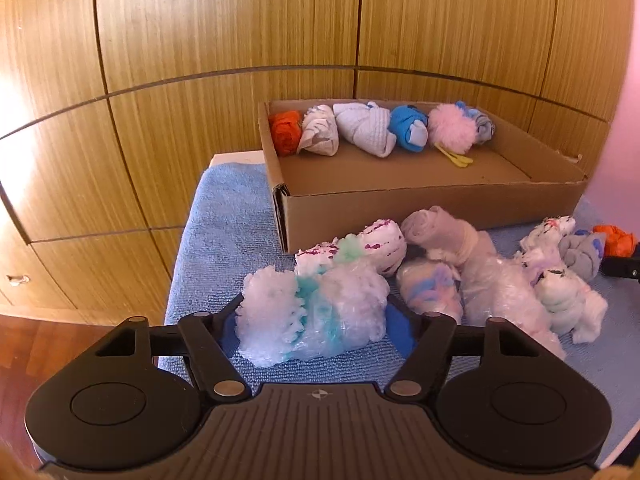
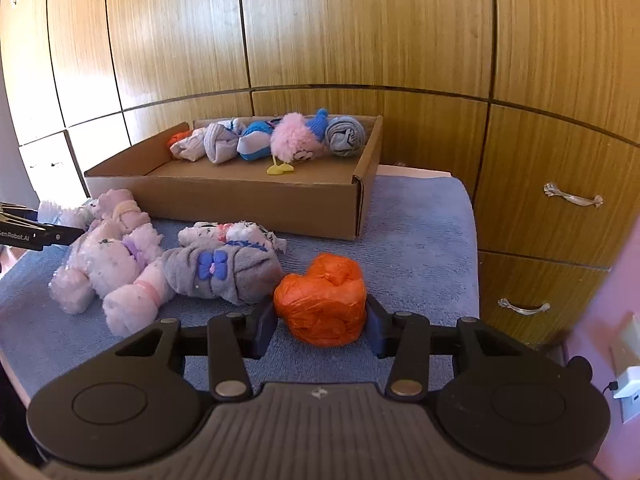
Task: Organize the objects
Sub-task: 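Close the left tool on the white-teal fluffy bundle while the right tool grasps the orange bundle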
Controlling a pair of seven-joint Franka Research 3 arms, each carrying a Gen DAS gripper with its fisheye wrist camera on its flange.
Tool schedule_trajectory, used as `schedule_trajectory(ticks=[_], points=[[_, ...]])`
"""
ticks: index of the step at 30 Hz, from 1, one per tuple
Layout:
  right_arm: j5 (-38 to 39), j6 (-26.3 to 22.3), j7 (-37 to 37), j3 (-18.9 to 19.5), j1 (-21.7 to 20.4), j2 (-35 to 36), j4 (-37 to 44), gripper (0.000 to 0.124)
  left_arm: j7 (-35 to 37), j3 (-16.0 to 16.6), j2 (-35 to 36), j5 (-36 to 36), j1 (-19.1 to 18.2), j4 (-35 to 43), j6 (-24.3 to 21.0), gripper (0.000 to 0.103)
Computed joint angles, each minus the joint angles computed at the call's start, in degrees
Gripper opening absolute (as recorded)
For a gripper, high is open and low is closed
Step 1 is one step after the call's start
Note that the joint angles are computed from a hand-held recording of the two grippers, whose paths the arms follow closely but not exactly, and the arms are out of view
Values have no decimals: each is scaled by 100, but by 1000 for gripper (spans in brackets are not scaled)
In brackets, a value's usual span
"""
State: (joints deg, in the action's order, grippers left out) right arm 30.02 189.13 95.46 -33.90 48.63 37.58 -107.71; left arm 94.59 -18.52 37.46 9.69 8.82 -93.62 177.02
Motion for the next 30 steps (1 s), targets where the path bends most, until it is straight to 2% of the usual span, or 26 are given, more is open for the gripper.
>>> schedule_trajectory(ticks=[14, 17, 19, 23, 26, 30], points=[[294, 53, -179, -609, 703, -160, -312, 42, 217, -693, -536, 70, 722, -859, 395, 74], [319, 77, -241, -699, 787, -244, -319, 42, 236, -699, -600, 85, 714, -805, 304, 74], [338, 79, -303, -778, 855, -300, -293, 42, 333, -828, -611, 19, 802, -719, 163, 74], [266, -1, -423, -968, 984, -337, -138, 42, 565, -835, -608, -126, 724, -432, -34, 74], [103, -5, -547, -691, 679, -465, 74, 42, 863, -908, -511, -296, 698, -70, -310, 74], [-262, -190, -677, -97, 9, -510, 613, 42, 1320, -769, -189, -386, 420, 762, -766, 74]])
